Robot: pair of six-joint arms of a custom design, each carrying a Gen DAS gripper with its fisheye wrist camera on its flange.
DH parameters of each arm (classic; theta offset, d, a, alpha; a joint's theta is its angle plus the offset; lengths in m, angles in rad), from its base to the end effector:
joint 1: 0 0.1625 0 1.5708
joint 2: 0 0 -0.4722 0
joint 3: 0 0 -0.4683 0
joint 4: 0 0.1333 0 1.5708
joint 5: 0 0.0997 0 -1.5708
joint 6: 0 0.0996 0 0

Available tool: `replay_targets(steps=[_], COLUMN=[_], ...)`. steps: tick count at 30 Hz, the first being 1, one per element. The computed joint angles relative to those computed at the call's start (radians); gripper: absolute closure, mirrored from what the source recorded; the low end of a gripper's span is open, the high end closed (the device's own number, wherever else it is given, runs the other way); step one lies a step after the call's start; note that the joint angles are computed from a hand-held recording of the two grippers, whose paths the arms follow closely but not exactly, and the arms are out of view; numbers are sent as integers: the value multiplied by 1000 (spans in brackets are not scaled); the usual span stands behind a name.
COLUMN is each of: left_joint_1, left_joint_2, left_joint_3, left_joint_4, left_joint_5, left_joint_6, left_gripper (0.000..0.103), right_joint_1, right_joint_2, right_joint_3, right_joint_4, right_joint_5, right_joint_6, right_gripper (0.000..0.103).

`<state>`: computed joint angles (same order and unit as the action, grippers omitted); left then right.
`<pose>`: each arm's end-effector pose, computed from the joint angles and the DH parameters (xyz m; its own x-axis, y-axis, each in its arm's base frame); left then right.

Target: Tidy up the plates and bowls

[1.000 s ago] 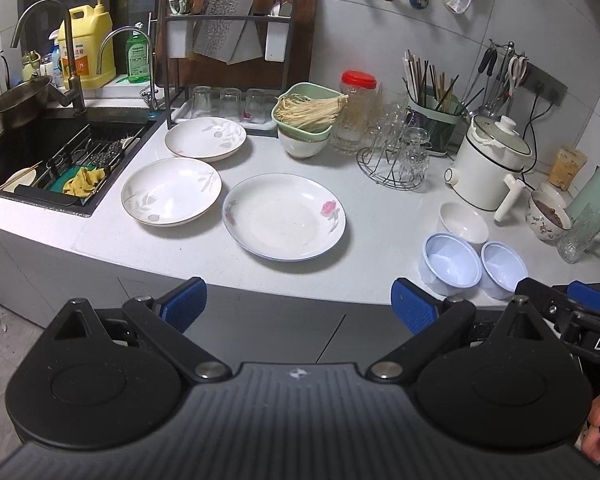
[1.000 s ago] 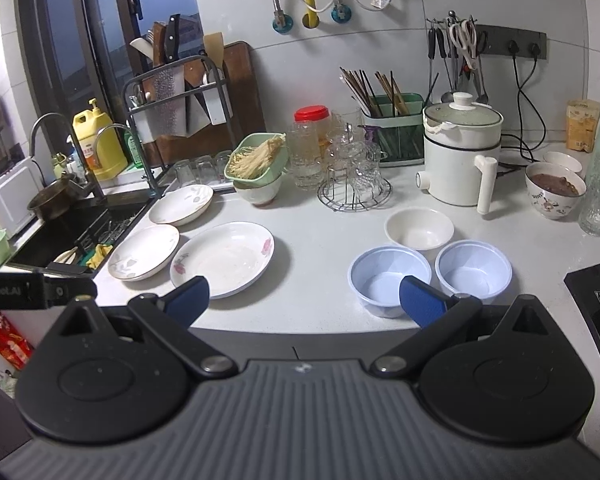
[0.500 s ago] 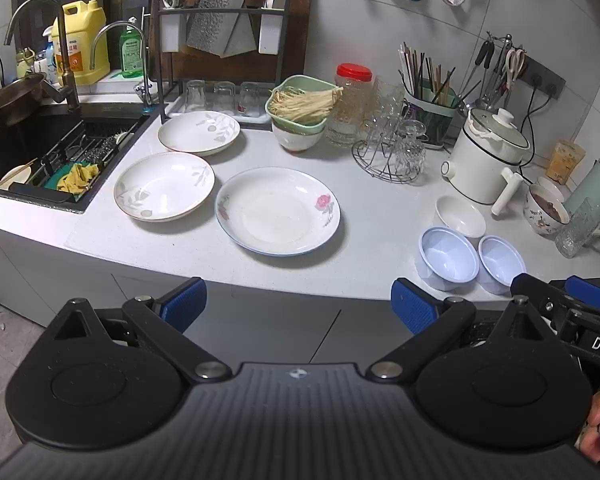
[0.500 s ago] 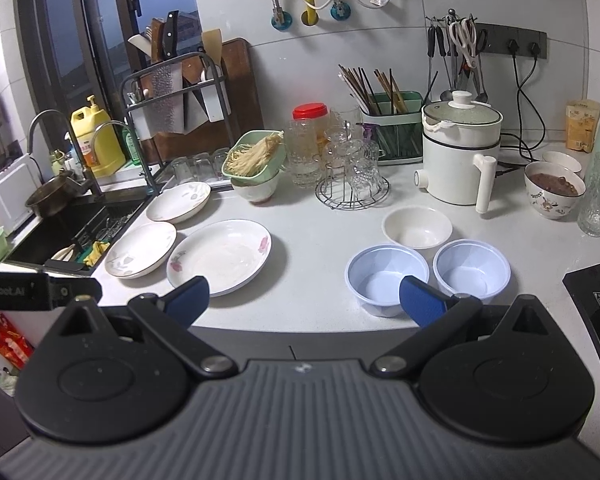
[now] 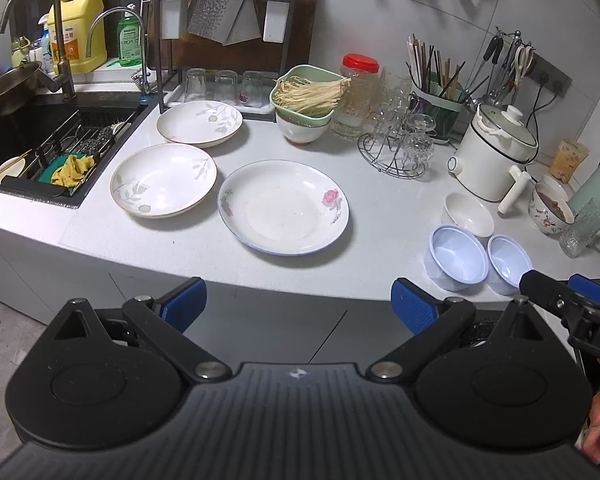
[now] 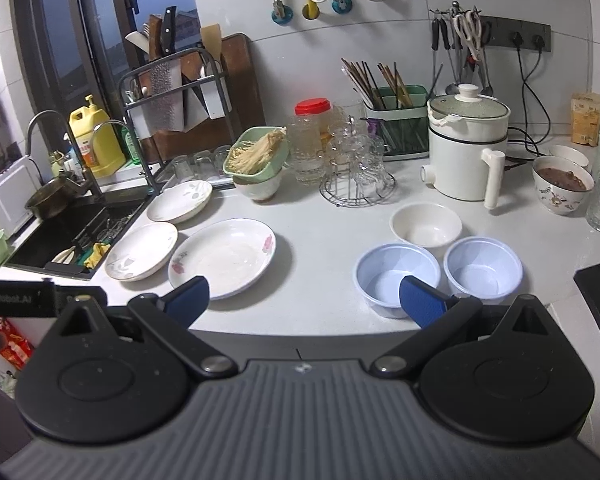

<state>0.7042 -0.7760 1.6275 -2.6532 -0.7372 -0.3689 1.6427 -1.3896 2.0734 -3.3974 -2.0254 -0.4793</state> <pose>-0.4436 -0.6485 0.0986 -0.7939 0.1483 -0.5897 0.4885 0.7330 -0.4733 0.1303 -0.5630 0.3847 -0.8069 0.1054 0.5813 -0.4529 0.5213 -0.7232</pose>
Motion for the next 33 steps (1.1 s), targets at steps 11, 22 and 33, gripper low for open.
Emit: replay_targets(steps=[11, 22, 33], left_joint_1=[71, 171, 269], left_joint_2=[38, 92, 130], left_joint_3=[-111, -268, -428], left_joint_4=[54, 128, 172], left_joint_5=[-38, -88, -114], left_joint_6=[58, 165, 330], left_gripper=[3, 3, 3], right_joint_1=[14, 31, 59], right_joint_2=[81, 213, 361], right_joint_3=[-81, -212, -374], right_joint_4=[49, 105, 189], right_joint_5=[-22, -22, -53], right_joint_6=[38, 79, 79], right_gripper=[0, 0, 2])
